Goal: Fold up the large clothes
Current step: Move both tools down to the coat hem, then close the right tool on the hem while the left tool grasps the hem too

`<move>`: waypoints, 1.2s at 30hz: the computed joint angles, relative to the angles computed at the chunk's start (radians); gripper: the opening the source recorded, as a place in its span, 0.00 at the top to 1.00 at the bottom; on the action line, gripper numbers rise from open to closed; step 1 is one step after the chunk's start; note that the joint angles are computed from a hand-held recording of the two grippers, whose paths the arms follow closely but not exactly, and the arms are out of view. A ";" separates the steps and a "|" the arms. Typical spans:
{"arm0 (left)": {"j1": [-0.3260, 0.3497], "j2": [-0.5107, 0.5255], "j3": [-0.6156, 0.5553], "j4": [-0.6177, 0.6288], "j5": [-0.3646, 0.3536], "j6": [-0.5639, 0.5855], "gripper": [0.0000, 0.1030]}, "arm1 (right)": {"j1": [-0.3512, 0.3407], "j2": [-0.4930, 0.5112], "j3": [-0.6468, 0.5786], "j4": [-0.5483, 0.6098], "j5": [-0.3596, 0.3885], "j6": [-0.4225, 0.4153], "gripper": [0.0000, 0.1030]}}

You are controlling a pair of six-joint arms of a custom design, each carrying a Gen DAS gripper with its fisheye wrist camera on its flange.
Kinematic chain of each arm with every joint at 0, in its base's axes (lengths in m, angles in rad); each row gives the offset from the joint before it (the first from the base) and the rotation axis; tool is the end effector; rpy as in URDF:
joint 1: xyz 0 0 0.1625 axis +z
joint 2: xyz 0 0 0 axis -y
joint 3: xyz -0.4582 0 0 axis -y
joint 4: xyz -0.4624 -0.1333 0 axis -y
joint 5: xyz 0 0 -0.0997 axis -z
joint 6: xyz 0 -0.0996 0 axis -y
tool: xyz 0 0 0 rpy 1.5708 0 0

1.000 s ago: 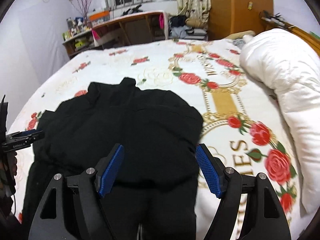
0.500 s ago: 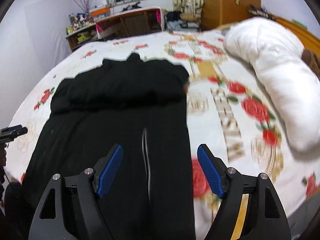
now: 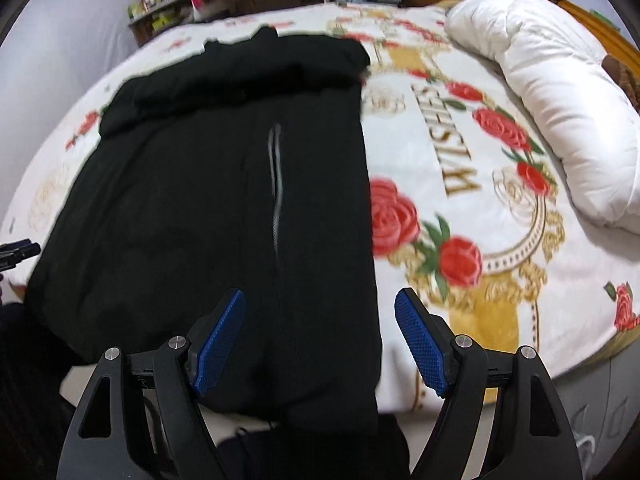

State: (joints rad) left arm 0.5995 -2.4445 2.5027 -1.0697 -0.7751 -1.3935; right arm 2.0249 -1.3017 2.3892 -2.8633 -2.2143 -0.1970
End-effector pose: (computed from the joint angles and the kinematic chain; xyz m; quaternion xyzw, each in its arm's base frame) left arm -0.0150 -0.2579 0.3178 -0.0811 0.8888 -0.2483 0.3765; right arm 0.2637 -0.3726 0.1371 0.2712 -0.9045 0.1366 0.2995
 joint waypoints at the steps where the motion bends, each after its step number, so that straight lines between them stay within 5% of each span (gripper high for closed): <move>1: 0.008 -0.004 0.008 -0.016 -0.017 0.013 0.16 | -0.009 -0.004 0.004 0.012 0.004 0.002 0.25; 12: 0.108 0.062 0.035 -0.139 -0.079 0.085 0.16 | -0.072 -0.005 -0.006 0.143 0.033 0.027 0.25; 25: 0.147 0.051 0.064 -0.231 -0.130 0.097 0.15 | -0.123 0.001 -0.041 0.294 0.140 0.076 0.25; 32: 0.155 0.042 0.069 -0.255 -0.157 0.100 0.16 | -0.127 -0.023 -0.038 0.318 0.157 0.053 0.46; 36: 0.144 0.052 0.065 -0.260 -0.168 0.133 0.34 | -0.100 -0.018 -0.039 0.311 0.138 0.023 0.62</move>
